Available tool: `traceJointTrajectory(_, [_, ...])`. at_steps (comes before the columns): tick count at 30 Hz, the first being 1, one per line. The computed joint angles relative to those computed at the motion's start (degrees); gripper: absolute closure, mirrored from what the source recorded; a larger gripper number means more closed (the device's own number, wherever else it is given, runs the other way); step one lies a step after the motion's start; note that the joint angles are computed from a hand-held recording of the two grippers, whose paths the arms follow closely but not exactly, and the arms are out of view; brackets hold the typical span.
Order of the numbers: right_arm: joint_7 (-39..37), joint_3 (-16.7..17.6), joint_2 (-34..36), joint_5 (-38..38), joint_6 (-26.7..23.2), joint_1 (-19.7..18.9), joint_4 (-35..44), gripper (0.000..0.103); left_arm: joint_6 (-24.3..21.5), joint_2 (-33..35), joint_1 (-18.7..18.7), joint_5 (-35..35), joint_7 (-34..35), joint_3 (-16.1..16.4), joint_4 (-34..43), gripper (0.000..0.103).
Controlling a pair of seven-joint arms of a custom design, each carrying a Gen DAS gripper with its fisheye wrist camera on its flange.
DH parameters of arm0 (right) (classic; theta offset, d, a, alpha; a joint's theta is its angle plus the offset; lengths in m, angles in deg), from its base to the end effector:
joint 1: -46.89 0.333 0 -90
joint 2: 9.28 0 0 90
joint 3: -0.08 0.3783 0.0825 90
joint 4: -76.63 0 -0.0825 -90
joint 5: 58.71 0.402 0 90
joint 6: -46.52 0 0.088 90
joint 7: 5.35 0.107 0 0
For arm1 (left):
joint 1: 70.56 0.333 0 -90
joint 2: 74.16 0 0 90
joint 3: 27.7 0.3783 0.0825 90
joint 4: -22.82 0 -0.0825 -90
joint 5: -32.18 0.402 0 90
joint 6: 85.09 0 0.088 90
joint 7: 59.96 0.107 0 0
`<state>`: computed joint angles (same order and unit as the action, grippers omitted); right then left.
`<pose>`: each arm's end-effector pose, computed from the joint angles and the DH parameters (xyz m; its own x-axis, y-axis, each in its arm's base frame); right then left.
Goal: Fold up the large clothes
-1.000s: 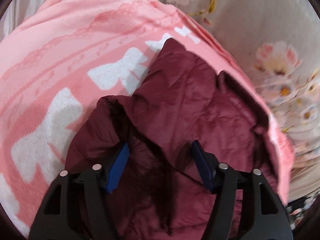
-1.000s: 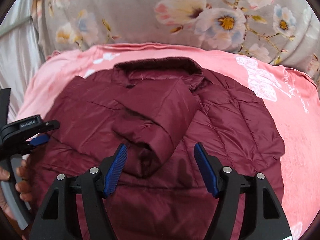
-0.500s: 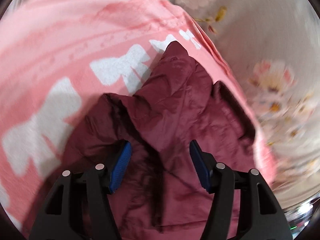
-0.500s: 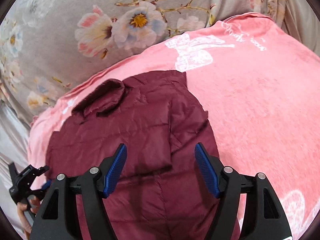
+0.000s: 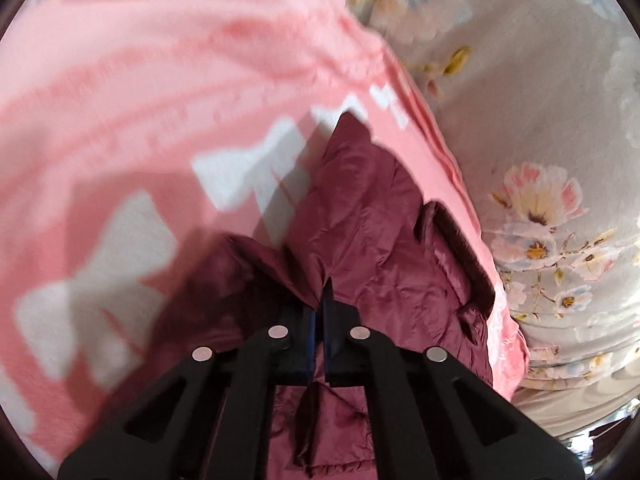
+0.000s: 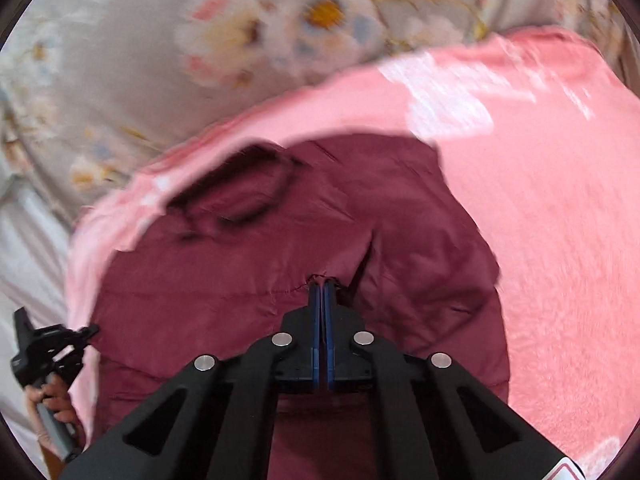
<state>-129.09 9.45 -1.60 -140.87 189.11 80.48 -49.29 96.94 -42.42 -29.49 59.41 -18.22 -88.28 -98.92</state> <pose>0.4232 0.3980 0.3855 -0.4112 -0.8112 -0.4159 -0.4703 0.5796 -0.6655 0.6214 -0.1779 0.4115 0.0538 -0.7531 0.6558 -0.8219 -0.4063 -0.3992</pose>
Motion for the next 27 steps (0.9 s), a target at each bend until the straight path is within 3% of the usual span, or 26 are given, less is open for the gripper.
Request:
traceJointTrajectory(2, [-0.36, 0.79, -1.54, -1.64, -2.59, 1.15, 0.05, 0.102, 1.89, -1.72, 3.68, 0.93, 0.03, -2.50, -2.28, 0.103])
traceJointTrajectory(5, [-3.72, 1.51, -1.37, 0.47, -4.41, 1.59, 0.31, 0.102, 2.60, -3.91, 4.62, 3.09, -1.86, -1.84, -3.77, 0.103])
traceJointTrajectory(12, [-7.73, -0.92, 4.27, 5.46, 1.26, -0.10, 1.08, 0.102, -1.23, -3.08, -2.90, 1.29, 0.22, 5.50, -2.41, 0.102])
traceJointTrajectory(20, [-6.40, -2.57, 6.75, 4.23, 3.96, 0.32, 1.56, 0.103, -0.59, -4.95, -9.79, -1.90, 4.31, 12.31, -2.21, 0.102])
traceJointTrajectory(22, [-5.94, -2.77, 6.90, 3.65, 4.05, 0.47, 1.59, 0.103, -0.11, -6.39, -12.93, -1.96, 4.54, 15.57, -2.34, 0.102])
traceJointTrajectory(27, [-7.65, -2.45, 5.70, 5.50, 4.43, 0.33, 0.84, 0.103, 1.37, -10.68, -24.31, -0.71, 4.06, 27.42, -2.81, 0.100])
